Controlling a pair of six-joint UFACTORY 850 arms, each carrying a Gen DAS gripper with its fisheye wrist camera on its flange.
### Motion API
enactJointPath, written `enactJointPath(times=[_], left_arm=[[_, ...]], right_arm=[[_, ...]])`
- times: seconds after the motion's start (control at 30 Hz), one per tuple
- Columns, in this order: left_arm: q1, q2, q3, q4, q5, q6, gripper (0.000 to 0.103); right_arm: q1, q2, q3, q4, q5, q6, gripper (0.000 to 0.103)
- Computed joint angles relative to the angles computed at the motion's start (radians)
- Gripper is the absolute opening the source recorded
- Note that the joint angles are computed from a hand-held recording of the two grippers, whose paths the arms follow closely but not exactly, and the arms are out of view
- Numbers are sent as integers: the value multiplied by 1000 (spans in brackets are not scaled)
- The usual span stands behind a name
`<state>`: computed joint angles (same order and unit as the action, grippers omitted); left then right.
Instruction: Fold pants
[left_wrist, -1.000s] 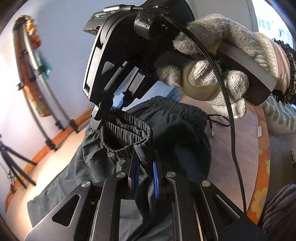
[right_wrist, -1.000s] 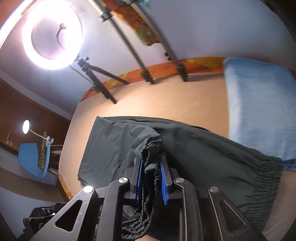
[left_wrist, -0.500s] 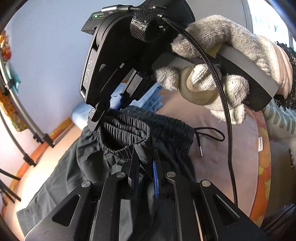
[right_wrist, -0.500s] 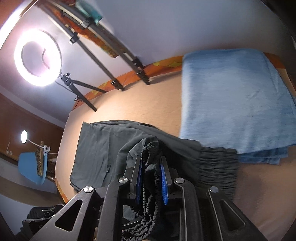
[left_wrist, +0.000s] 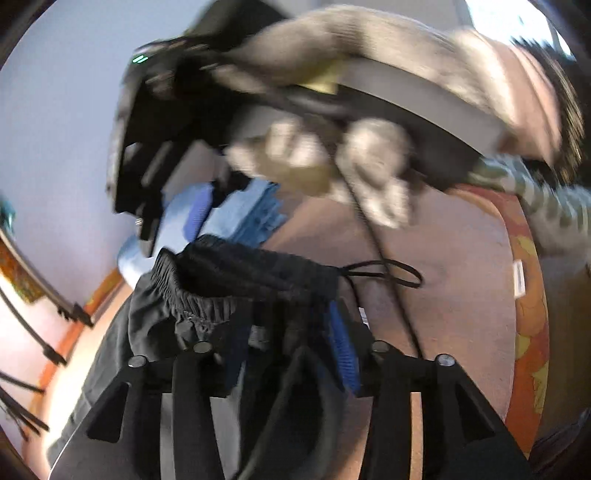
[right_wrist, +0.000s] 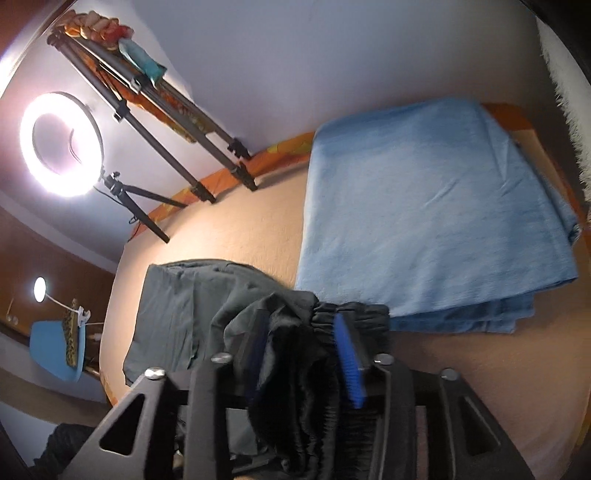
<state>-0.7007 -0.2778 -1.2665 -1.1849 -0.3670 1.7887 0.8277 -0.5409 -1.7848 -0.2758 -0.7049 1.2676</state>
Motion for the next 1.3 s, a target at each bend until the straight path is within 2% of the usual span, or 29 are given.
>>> enactJointPath(times=[0.13, 0.23, 0.3, 0.43, 0.57, 0.6, 0.67, 0.73, 0.77, 0.9, 0.97, 1.0, 1.03, 1.13, 1.23, 1.3], left_arm=[[8, 37, 35, 23, -20, -26, 43], [40, 75, 65, 28, -36, -18, 43], [79, 111, 93, 37, -44, -15, 43], [191, 171, 134, 94, -42, -82, 44], [303, 190, 149, 232, 14, -226, 49], [334, 189, 150, 277, 20, -284, 49], [392, 187, 155, 373, 28, -419, 49], [448, 181, 161, 462, 34, -543, 49], [464, 181, 163, 487, 36, -580, 49], [544, 193, 175, 527, 5, -694, 49], [573, 194, 177, 522, -19, -734, 49], [581, 192, 177, 518, -27, -748, 49], [592, 190, 176, 516, -37, -762, 49], [616, 176, 169, 480, -74, -763, 49], [611, 167, 166, 522, -73, -812, 49], [618, 148, 151, 528, -100, -839, 49]], right_arm=[[32, -4, -29, -104, -66, 62, 42], [60, -3, -39, -134, -72, 65, 41], [82, -17, -64, -127, -108, 55, 40], [108, -28, -64, -100, -118, 40, 38], [136, -106, -160, -95, -278, -22, 39], [139, -119, -177, -89, -300, -29, 37], [144, -136, -195, -83, -325, -40, 25], [144, -126, -180, -72, -304, -32, 8], [145, -115, -168, -78, -295, -12, 6], [155, -120, -186, -115, -416, 37, 9], [163, -145, -227, -123, -484, 32, 18], [171, -157, -253, -146, -509, 40, 34], [179, -161, -265, -171, -512, 48, 39], [199, -191, -338, -227, -525, 44, 39], [205, -289, -511, -240, -555, 1, 39], [205, -352, -620, -231, -555, -33, 40]])
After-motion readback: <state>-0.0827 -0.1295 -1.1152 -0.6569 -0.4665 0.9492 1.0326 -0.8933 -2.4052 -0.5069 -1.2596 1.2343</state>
